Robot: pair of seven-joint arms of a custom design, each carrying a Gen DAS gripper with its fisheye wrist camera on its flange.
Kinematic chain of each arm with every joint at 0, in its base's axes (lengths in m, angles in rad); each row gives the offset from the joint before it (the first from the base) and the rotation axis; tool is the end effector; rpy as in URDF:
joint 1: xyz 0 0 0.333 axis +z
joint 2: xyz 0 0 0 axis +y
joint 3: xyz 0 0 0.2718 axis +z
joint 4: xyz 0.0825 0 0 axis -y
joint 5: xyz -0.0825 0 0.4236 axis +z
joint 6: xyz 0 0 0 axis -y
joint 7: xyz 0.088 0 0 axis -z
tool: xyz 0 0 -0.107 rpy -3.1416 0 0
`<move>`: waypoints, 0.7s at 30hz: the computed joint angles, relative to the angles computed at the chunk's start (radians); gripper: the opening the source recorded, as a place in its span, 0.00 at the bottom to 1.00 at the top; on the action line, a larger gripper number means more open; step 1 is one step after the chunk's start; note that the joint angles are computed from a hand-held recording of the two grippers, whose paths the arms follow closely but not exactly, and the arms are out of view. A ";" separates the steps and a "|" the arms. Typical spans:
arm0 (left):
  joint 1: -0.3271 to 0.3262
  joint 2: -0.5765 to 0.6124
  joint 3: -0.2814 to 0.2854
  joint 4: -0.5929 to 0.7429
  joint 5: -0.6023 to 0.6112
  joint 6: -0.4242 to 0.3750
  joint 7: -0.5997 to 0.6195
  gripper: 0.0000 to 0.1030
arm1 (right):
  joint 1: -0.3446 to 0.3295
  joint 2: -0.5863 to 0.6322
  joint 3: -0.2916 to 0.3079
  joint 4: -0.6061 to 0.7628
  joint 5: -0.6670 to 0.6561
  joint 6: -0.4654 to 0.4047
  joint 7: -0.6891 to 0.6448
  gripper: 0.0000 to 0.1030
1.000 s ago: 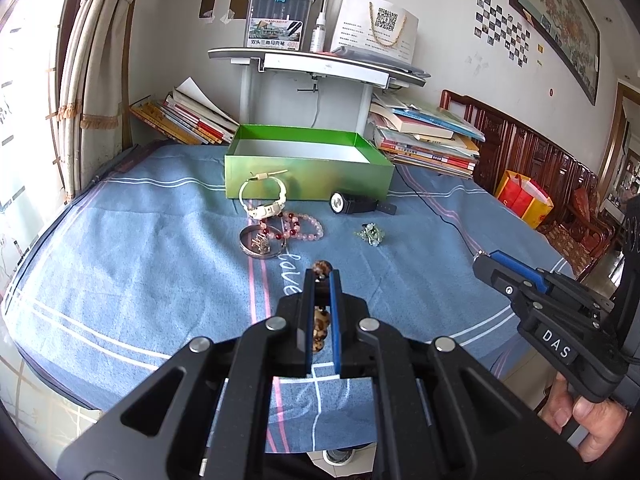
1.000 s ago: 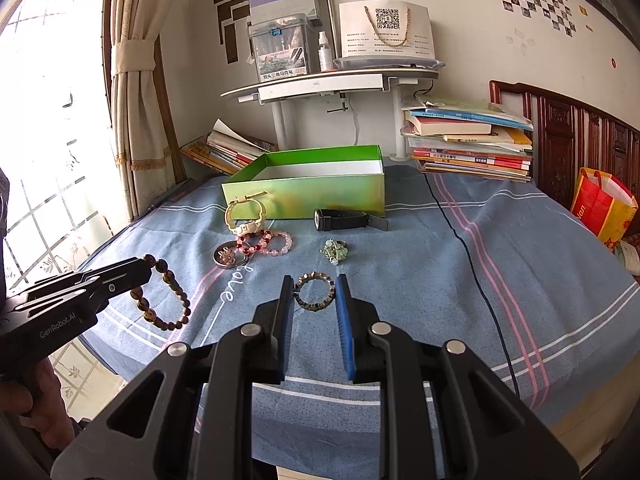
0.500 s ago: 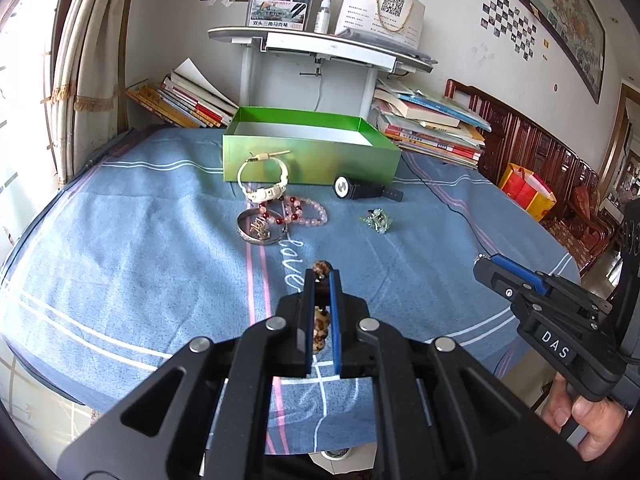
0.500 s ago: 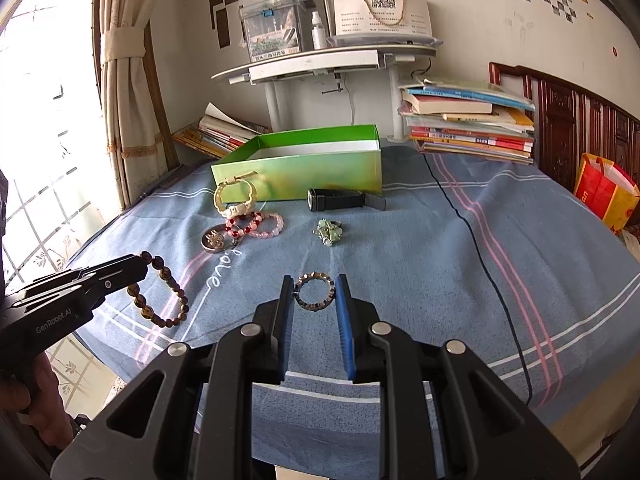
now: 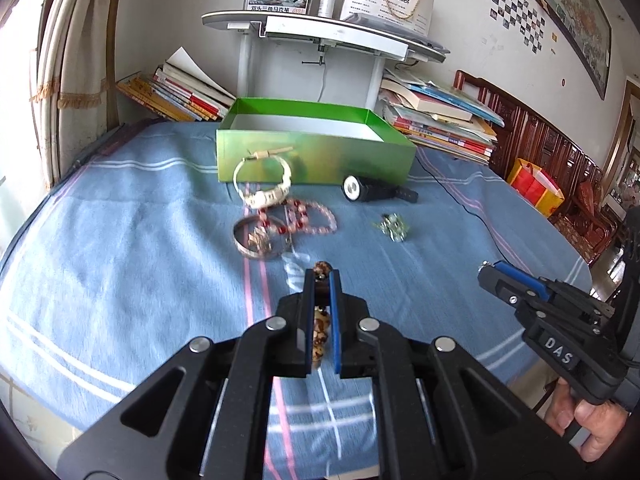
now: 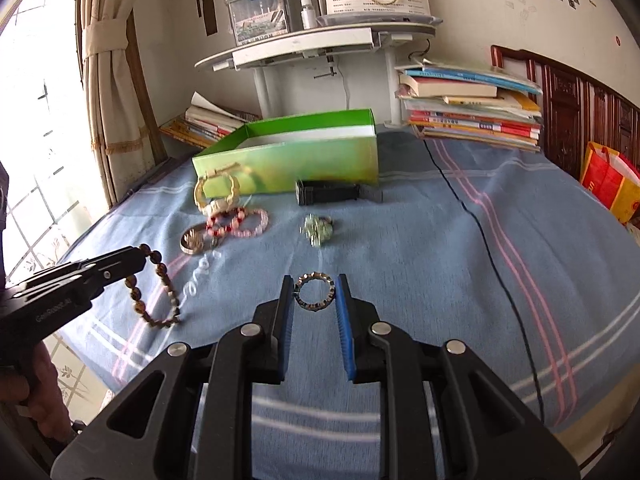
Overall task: Organize jewelry
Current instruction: 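Lift the bead bracelet with left tool while right tool lifts the gold ring, then release the bracelet into the green box with left tool while right tool drops the ring in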
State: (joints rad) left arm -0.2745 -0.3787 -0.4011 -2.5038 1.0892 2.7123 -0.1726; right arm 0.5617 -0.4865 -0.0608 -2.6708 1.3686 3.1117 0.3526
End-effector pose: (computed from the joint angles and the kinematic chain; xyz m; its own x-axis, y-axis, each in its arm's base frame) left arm 0.3773 -0.3367 0.3877 0.0715 -0.9872 0.1427 -0.5970 -0.1570 -0.7867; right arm 0.4248 0.1398 0.3835 0.4231 -0.8906 -0.1667 -0.5891 -0.1306 -0.7974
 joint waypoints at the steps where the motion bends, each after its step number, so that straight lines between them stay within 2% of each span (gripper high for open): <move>1: 0.006 0.007 0.006 0.012 0.005 0.001 0.010 0.07 | -0.002 0.019 -0.002 0.024 -0.006 -0.003 0.002 0.20; 6: 0.045 0.049 0.038 0.100 0.042 0.028 0.075 0.07 | -0.016 0.116 -0.017 0.174 0.022 -0.049 -0.044 0.20; 11: 0.092 0.152 0.086 0.259 0.052 0.050 0.200 0.07 | -0.072 0.300 0.022 0.418 0.039 -0.081 -0.082 0.20; 13: 0.106 0.227 0.105 0.353 0.051 0.029 0.265 0.07 | -0.108 0.405 0.049 0.531 -0.045 -0.087 -0.009 0.20; 14: 0.106 0.258 0.118 0.388 0.033 0.025 0.300 0.07 | -0.129 0.473 0.063 0.596 -0.151 -0.098 0.090 0.20; 16: 0.112 0.349 0.149 0.480 0.000 0.032 0.361 0.07 | -0.158 0.579 0.077 0.701 -0.241 -0.120 0.178 0.20; 19: 0.108 0.487 0.194 0.606 -0.076 0.017 0.447 0.07 | -0.163 0.715 0.074 0.818 -0.417 -0.095 0.341 0.20; 21: 0.098 0.549 0.221 0.655 -0.108 0.005 0.481 0.07 | -0.169 0.778 0.065 0.875 -0.491 -0.127 0.434 0.20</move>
State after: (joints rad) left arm -0.1770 0.1700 -0.1805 -1.8487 0.9816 2.7174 0.3079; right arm 0.3928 0.2918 0.0043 -1.7961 0.8777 2.9846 0.7866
